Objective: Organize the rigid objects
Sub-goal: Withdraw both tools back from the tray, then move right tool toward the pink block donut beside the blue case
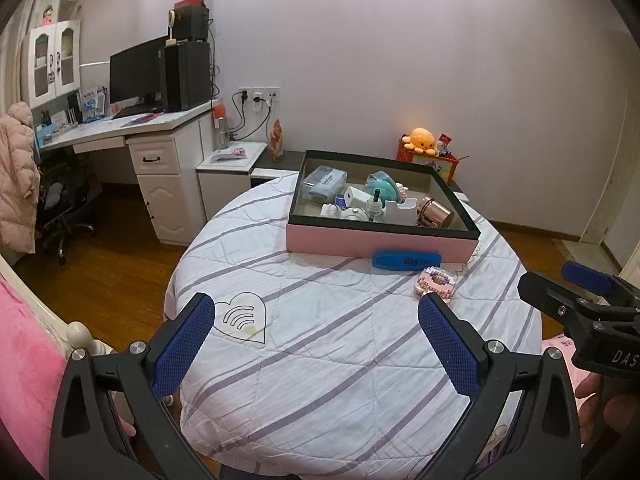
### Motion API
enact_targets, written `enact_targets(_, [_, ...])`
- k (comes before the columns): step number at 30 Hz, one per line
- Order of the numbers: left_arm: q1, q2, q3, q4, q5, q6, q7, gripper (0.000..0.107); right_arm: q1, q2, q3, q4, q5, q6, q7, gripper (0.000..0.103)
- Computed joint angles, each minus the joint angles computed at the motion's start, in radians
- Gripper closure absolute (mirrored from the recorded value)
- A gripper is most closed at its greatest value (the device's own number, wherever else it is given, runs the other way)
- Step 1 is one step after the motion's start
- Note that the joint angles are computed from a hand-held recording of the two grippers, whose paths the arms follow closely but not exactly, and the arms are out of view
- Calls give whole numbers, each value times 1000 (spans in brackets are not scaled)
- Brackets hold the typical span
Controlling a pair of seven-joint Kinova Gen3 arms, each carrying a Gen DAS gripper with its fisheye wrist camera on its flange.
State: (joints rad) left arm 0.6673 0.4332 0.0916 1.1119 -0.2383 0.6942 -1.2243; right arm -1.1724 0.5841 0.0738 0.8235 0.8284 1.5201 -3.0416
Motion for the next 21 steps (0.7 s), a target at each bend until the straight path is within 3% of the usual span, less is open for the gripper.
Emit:
enact_targets(9, [-1, 24, 3, -32, 10, 18, -18, 5, 12, 6, -1, 2, -16, 0, 11, 0])
enact_targets(16, [-6, 54, 4, -46, 20, 23, -42, 5, 58, -29, -31, 125, -61, -53, -65, 0])
enact_targets(21, [-7, 94, 6, -84, 39, 44, -66, 5, 119, -18, -53, 153, -108, -99, -45, 0])
